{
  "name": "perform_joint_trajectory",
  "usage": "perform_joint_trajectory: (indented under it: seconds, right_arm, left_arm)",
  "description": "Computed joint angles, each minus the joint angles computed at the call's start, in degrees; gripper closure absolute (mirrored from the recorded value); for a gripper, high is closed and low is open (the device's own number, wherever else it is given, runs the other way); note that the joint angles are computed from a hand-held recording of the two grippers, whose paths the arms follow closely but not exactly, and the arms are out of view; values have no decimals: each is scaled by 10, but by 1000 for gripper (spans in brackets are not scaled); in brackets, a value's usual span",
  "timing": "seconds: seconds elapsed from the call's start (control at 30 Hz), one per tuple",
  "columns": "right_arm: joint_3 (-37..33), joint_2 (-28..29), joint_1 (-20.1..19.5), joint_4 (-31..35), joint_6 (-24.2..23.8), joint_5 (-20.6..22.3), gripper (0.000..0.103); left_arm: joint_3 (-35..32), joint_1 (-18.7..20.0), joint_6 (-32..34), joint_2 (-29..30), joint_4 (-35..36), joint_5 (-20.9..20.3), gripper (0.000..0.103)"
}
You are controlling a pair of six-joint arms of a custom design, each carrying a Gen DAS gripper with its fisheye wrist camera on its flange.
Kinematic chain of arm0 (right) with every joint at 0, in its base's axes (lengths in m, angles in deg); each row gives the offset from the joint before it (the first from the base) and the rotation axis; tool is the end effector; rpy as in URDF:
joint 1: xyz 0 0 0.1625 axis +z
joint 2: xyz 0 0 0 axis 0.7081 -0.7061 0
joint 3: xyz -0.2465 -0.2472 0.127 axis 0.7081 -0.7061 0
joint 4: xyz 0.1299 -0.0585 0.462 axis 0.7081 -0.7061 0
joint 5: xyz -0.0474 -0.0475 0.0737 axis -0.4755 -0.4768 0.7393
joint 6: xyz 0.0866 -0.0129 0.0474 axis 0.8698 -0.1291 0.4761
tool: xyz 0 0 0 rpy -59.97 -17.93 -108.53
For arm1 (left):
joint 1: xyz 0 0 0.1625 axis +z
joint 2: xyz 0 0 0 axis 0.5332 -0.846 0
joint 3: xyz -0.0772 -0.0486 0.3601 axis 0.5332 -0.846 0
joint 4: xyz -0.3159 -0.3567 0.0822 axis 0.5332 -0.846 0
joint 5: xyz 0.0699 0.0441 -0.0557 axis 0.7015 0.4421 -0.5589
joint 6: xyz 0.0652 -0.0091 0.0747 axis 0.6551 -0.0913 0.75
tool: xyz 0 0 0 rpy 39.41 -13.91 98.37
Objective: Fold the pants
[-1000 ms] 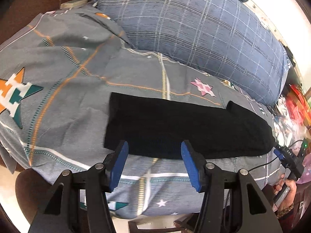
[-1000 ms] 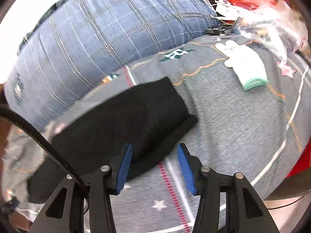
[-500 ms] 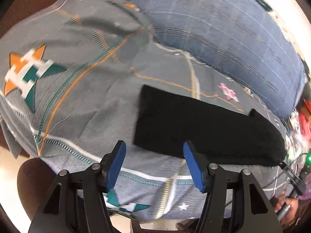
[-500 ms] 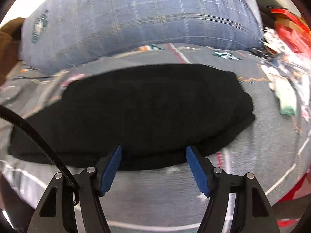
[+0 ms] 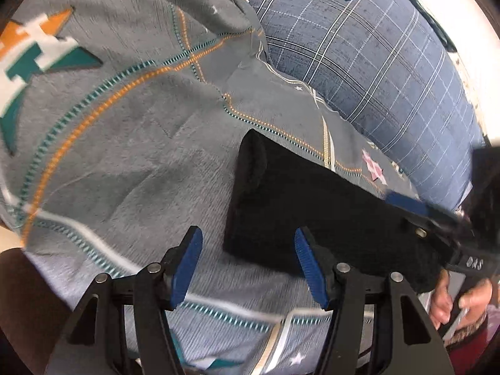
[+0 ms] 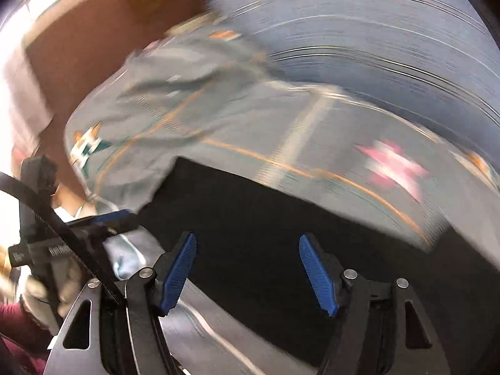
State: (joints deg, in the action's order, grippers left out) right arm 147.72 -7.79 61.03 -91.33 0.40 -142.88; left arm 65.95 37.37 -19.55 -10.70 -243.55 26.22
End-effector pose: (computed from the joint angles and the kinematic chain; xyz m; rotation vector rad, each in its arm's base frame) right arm 0.3265 -0.6995 -0.0857 1.7087 -2.4840 -0.0887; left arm 0.0352 -0.5108 0.2254 -0.6352 2.2693 -1.2892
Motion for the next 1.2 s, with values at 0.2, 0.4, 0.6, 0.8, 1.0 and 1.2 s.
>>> perform_joint_trajectory:
  seconds: [0.2,0.4,0.6,0.8,1.0,1.2]
  right_arm:
    - [-161,136,48,107,-22,-48,29]
    - [-246,215,71,156,-61,-99,30]
    - [-204,211,85,107,-120,-141,28]
    - [-128,164,91,41,-161,-164,78]
    - [-129,141,83,79,-122,-132,85]
    - [-135,144,82,87,-115,-116,83]
  left_arm:
    - [13,29,27,9,-88,-61,57]
    - [25,47,48,21,-179,-108,57]
    - [25,36,71,44,-216,-84,57]
    - [41,34,47,32,-225,-104,53]
    - [38,27,51,36,-214,-107,53]
    - [5,25,52,60,-187,-92,53]
